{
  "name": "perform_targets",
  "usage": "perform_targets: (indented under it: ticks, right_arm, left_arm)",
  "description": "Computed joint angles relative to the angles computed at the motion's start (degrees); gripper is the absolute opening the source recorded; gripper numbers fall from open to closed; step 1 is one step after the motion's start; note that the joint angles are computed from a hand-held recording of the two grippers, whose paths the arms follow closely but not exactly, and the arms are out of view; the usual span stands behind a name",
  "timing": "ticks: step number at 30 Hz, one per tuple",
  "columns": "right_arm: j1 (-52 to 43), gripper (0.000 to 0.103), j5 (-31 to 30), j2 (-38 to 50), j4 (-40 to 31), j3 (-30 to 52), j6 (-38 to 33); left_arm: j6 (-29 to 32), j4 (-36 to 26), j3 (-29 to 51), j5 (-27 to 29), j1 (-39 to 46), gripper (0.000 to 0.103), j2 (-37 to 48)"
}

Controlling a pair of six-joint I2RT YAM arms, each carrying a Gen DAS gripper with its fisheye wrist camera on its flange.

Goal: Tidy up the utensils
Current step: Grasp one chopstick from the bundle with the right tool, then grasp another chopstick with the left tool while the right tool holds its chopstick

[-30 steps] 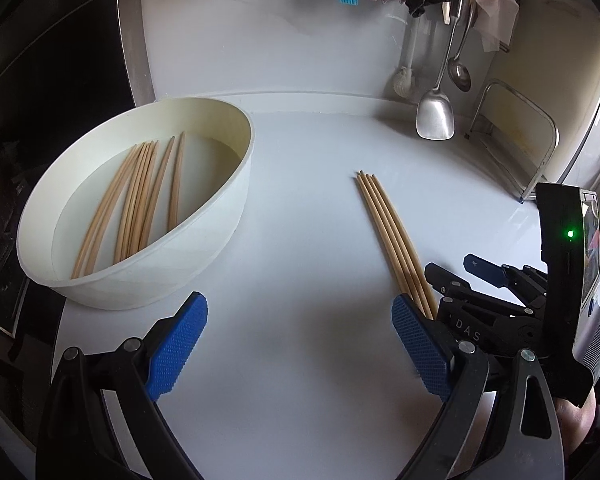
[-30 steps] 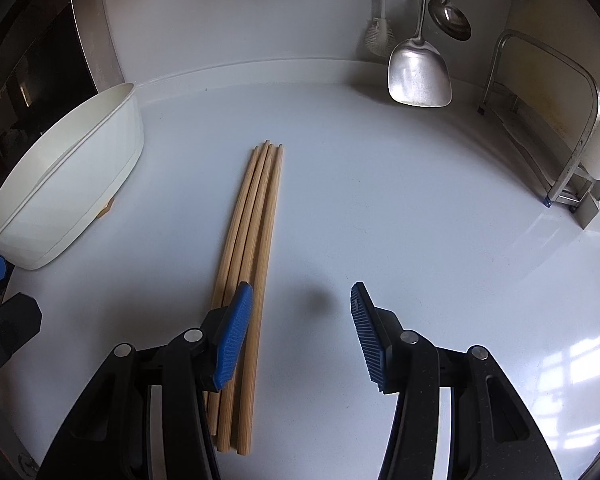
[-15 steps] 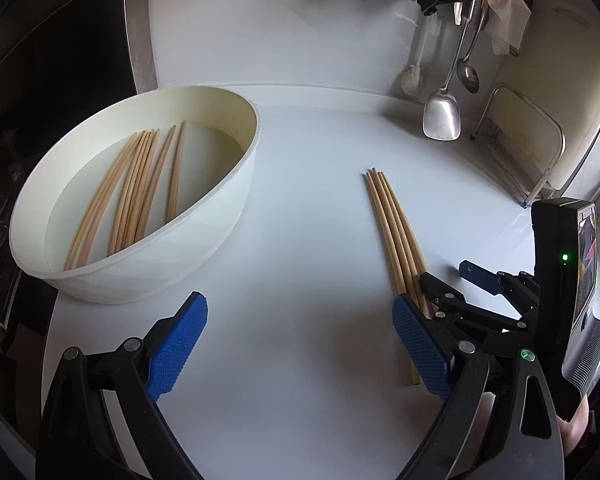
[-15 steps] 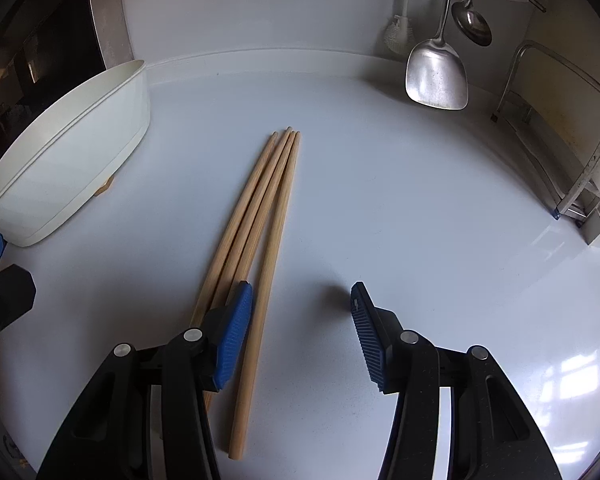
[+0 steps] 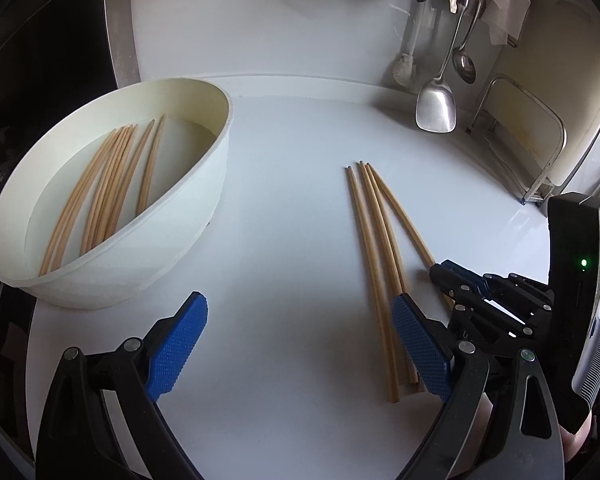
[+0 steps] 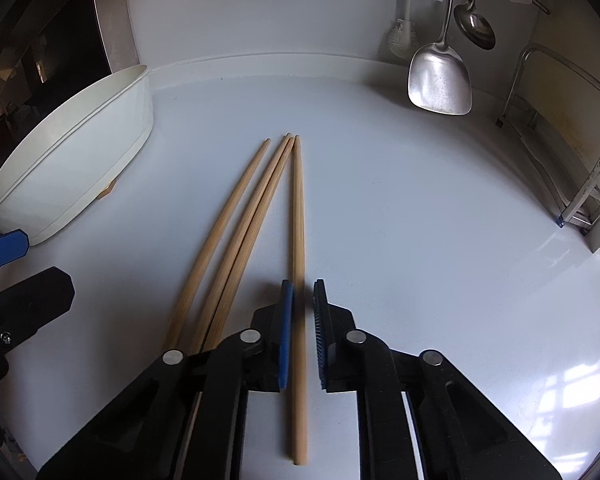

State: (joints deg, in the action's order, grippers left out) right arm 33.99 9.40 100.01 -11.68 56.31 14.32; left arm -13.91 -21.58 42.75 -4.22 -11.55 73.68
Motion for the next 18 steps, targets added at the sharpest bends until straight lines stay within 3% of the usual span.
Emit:
perform_targets:
  ticks: [13, 16, 18]
  right_arm:
    - [-7.85, 0.007, -3.48, -6.5, 1.11, -7.51, 0.22]
    - [-8.75, 0.021, -4.35, -7.44, 1.66, -8.34, 0.57]
    - [-8.73, 0.022, -4.05, -7.84, 1.74, -8.66, 0.77]
  left_arm:
    - [-4.32, 1.15, 6.14, -6.85, -5.75, 0.092, 11.62]
    - [-5.0, 1.4, 6.97, -6.9, -5.55, 0.092, 13.39]
    - [-5.02, 1.7, 7.09, -7.56, -5.55, 0.092, 14.19]
